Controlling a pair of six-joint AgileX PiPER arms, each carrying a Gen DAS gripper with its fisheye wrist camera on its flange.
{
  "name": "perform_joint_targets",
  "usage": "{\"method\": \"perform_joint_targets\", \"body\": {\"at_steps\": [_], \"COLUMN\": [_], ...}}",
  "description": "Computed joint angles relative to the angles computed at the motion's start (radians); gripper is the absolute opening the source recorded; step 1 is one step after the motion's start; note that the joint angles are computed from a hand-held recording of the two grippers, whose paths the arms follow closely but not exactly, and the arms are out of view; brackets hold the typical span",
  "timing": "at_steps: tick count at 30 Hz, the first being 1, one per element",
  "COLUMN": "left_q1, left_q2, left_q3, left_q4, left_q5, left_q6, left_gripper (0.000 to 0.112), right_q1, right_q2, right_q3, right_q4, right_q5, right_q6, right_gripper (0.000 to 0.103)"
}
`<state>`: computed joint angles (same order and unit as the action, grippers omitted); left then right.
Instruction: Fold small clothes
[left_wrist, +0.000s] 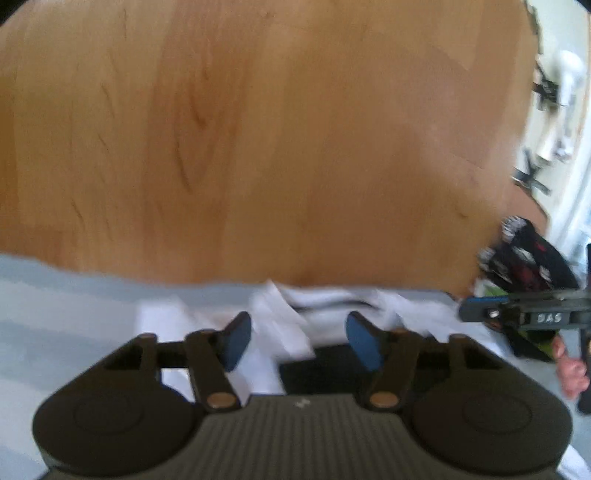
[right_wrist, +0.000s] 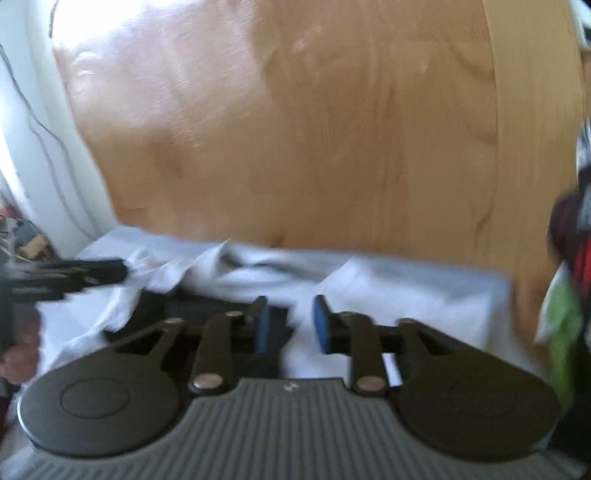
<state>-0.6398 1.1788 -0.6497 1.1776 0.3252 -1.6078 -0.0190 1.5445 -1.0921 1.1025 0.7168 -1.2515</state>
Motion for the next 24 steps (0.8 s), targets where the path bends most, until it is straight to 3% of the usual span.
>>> {"method": "perform_joint_targets", "body": {"at_steps": [4,8,10,12,13,14,18,22,24], "left_q1": [0.07,0.134,0.14,0.12,0.12,0.117,0.033,-0.073,-0.151], "left_q2": [0.235,0.452,0.543,0.614,0.617,0.619,0.551,0.333,0.233], "left_q3": [-0.237,-0.472,-0.571,-0.665,-0.677,-0.696,-0.638,-0.476,-0.416], "left_q4": [-0.297,-0.645,-0.719,-0.701,-0.719,-0.742,-0.562,-0.406,-0.334], "left_q5": [0.06,0.147,0.238,0.34,0.343,0.362,0.386,0.38,0.406], "left_q6": [0.4,0.795,0.891,0.88,0.898,0.917,0.774,0.6,0.519], "left_gripper": [0.069,0.076,0.069,0.05,0.02,0.007,0.007,0.007,0.007], "right_q1": [0.064,0.058,0.064,0.071,0.071,0.063,0.029,-0.077,-0.178], "right_q2": [0.198,0.33,0.371,0.361,0.355,0.344,0.204,-0.018,-0.151], "right_q3": [-0.22,-0.338,-0.365,-0.328,-0.319,-0.305,-0.15,0.011,0.101], "right_q4": [-0.211,-0.249,-0.268,-0.237,-0.217,-0.187,-0.033,0.089,0.123], "right_q5": [-0.076,-0.015,0.001,-0.037,-0.032,-0.01,-0.02,0.098,0.219], "right_q6": [0.205,0.282,0.279,0.196,0.164,0.131,-0.026,-0.171,-0.228], "right_gripper": [0.04,0.048,0.05,0.045,0.017,0.007,0.007,0.007,0.007]}}
